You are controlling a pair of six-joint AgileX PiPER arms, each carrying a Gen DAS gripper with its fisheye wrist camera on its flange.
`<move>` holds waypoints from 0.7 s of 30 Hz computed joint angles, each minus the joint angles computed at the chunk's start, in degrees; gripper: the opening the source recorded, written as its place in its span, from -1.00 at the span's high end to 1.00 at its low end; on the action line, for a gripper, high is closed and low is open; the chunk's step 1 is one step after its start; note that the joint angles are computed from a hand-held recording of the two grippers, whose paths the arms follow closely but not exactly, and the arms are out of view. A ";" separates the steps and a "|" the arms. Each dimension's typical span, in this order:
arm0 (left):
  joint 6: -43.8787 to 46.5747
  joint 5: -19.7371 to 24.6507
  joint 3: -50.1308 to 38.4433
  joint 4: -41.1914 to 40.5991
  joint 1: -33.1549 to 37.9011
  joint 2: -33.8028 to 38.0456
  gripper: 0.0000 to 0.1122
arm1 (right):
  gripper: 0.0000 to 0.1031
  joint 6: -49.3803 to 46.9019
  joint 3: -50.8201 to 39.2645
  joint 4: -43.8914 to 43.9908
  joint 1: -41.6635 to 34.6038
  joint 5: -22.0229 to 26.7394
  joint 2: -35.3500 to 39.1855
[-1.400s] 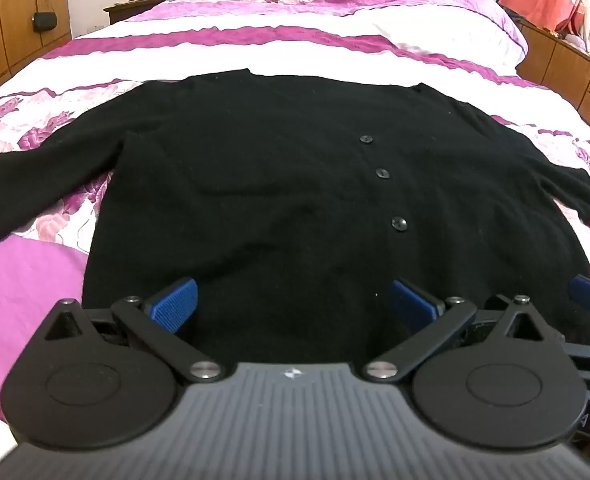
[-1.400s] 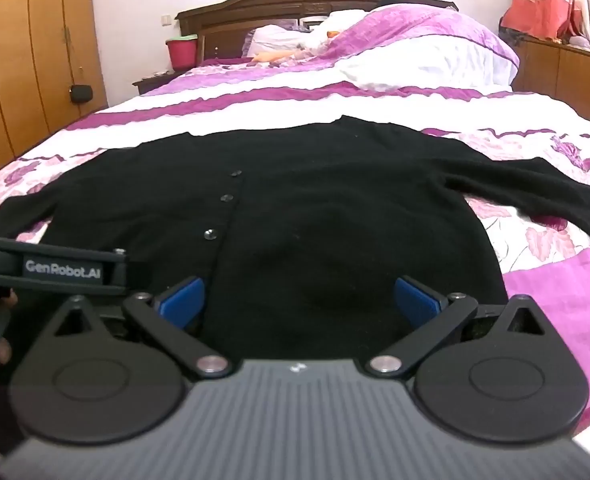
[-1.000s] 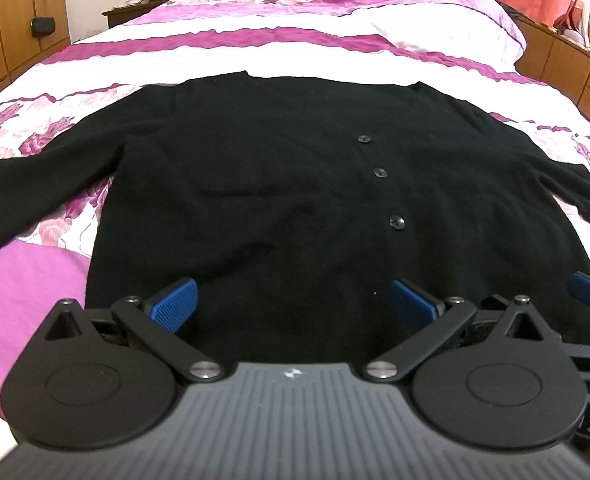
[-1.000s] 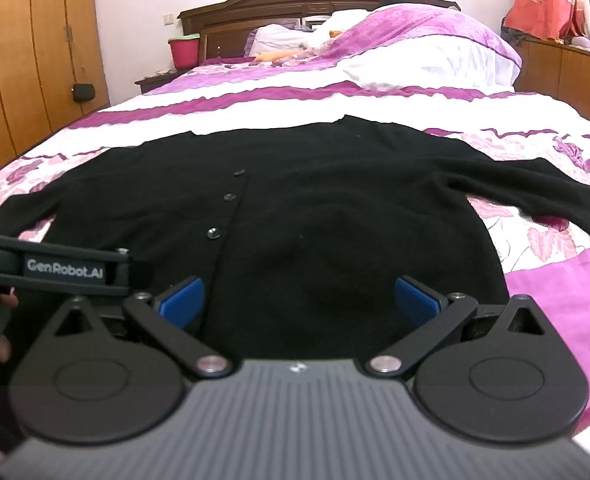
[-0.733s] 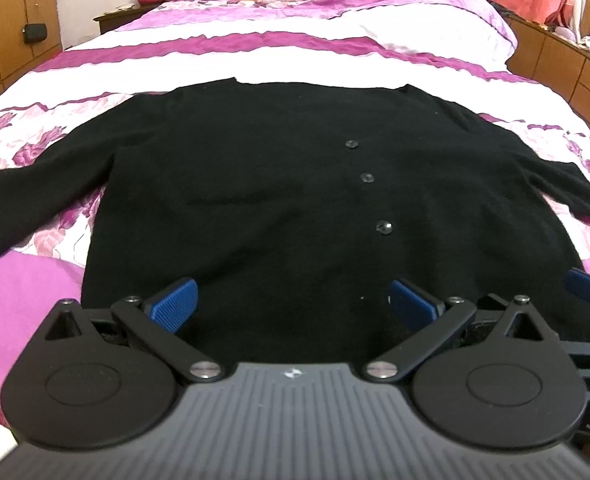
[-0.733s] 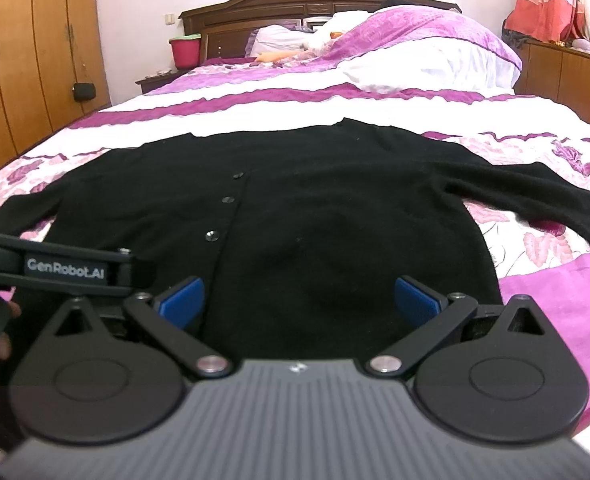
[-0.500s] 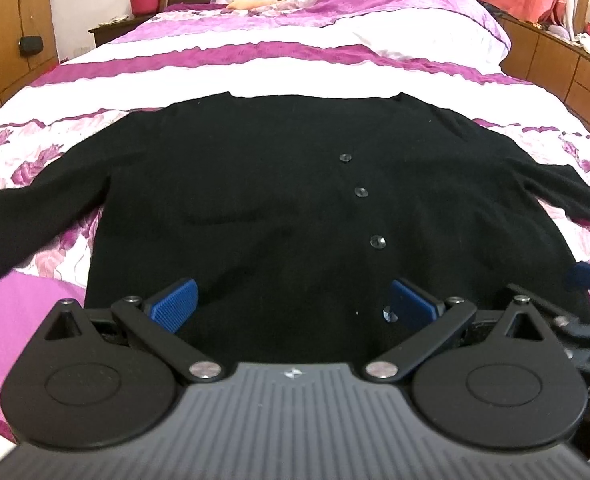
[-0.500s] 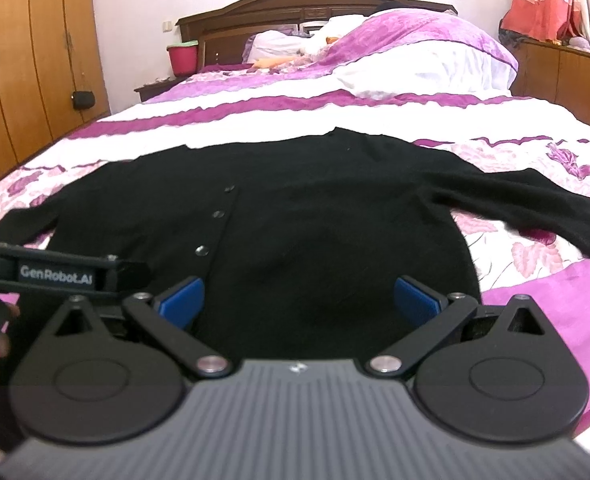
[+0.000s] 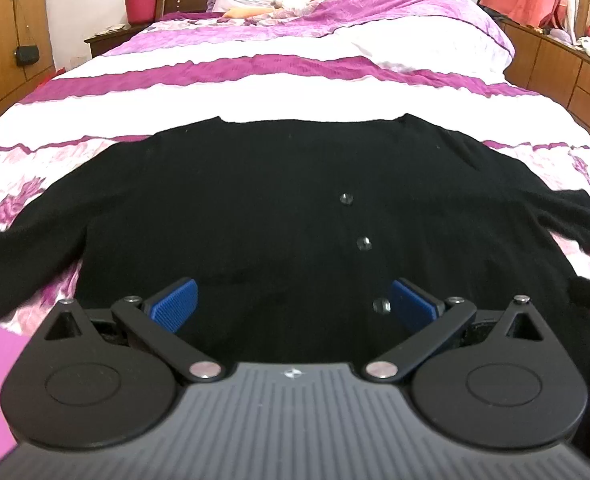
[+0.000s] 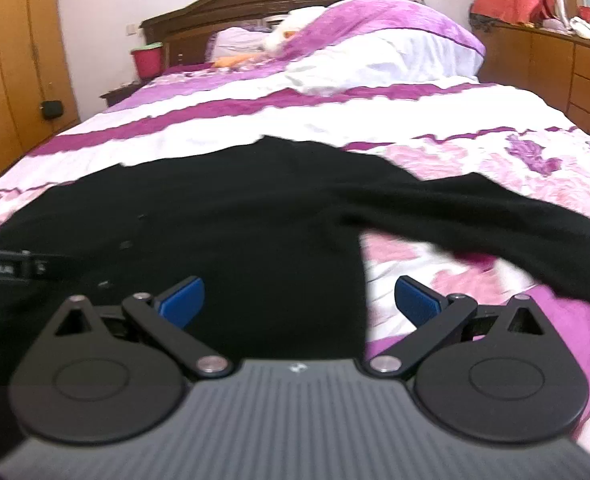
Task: Fold small clothes
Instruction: 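Grasp the cardigan sleeve with the right gripper and lift it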
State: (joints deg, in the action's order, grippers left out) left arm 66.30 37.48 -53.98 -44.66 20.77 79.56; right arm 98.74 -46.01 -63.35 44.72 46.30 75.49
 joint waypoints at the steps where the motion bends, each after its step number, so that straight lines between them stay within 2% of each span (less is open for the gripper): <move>1: -0.32 -0.49 -0.48 -0.78 -0.76 0.72 -0.84 | -1.00 -0.96 0.94 -0.03 -2.08 -1.01 -0.99; 8: -8.90 -5.31 -3.90 2.13 -7.64 5.64 -0.84 | -1.00 -13.10 5.92 5.00 -21.49 -12.32 -8.30; 11: -13.91 -6.68 -5.21 5.76 -10.02 8.13 -0.84 | -1.00 -22.97 6.69 11.87 -31.91 -18.52 -9.72; 14: -19.67 -5.90 -7.03 9.88 -11.37 11.32 -0.84 | -1.00 -36.36 6.69 21.89 -41.52 -24.40 -9.76; 17: -19.43 -10.17 -5.05 10.50 -12.98 11.78 -0.84 | -1.00 -48.43 6.20 29.67 -48.32 -27.71 -8.58; 21: -20.19 -14.44 -2.50 12.93 -14.89 11.47 -0.84 | -1.00 -62.42 5.37 40.13 -55.06 -28.37 -7.01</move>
